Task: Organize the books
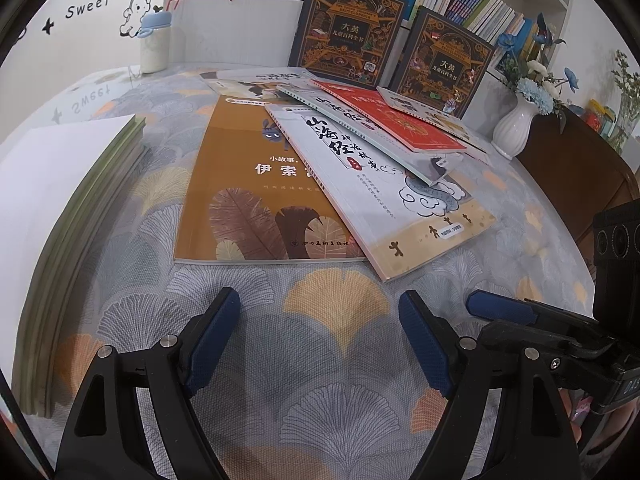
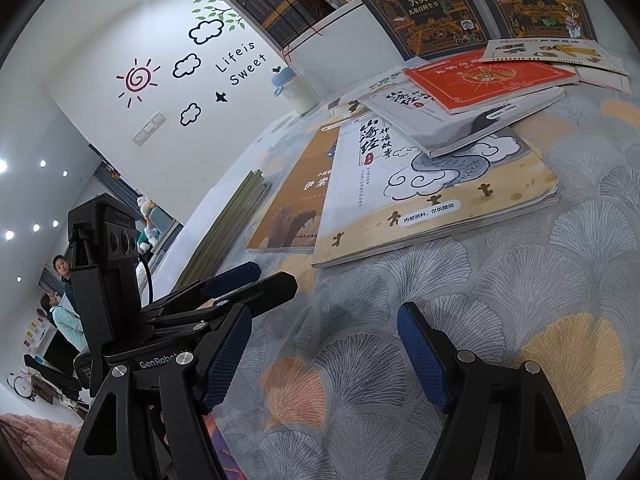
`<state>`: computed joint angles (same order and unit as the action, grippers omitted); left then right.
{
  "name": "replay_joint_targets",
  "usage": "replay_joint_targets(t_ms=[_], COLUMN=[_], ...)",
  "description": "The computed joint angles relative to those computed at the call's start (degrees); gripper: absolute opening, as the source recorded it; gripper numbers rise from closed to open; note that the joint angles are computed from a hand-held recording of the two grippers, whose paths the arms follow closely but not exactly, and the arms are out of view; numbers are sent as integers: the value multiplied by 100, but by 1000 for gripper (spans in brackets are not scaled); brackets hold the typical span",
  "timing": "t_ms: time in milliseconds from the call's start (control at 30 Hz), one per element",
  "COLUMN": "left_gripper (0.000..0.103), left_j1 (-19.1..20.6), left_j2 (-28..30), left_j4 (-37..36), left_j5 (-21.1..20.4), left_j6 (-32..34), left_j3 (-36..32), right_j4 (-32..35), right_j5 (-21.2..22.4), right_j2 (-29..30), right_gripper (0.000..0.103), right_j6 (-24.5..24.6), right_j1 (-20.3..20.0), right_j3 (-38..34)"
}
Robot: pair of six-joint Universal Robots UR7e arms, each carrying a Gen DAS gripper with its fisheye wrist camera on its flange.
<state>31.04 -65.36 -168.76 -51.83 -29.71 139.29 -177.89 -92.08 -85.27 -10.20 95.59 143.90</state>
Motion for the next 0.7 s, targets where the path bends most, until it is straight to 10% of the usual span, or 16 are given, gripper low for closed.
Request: replay_joint_targets(t_ms=[300, 700], left_gripper=[79, 67], left_j1=[-5, 91], left_j2=[29, -747], left_j4=[62, 1329], left_j5=[53, 109], left_j6=[-8, 56], left_j3=[-30, -805], right_j4=[101, 1137], right_j5=[-70, -1488], right_j2=[-17, -386], right_gripper=[73, 70], right_j6=[96, 63], right_j1=[39, 1064], right_j3=[-45, -1000])
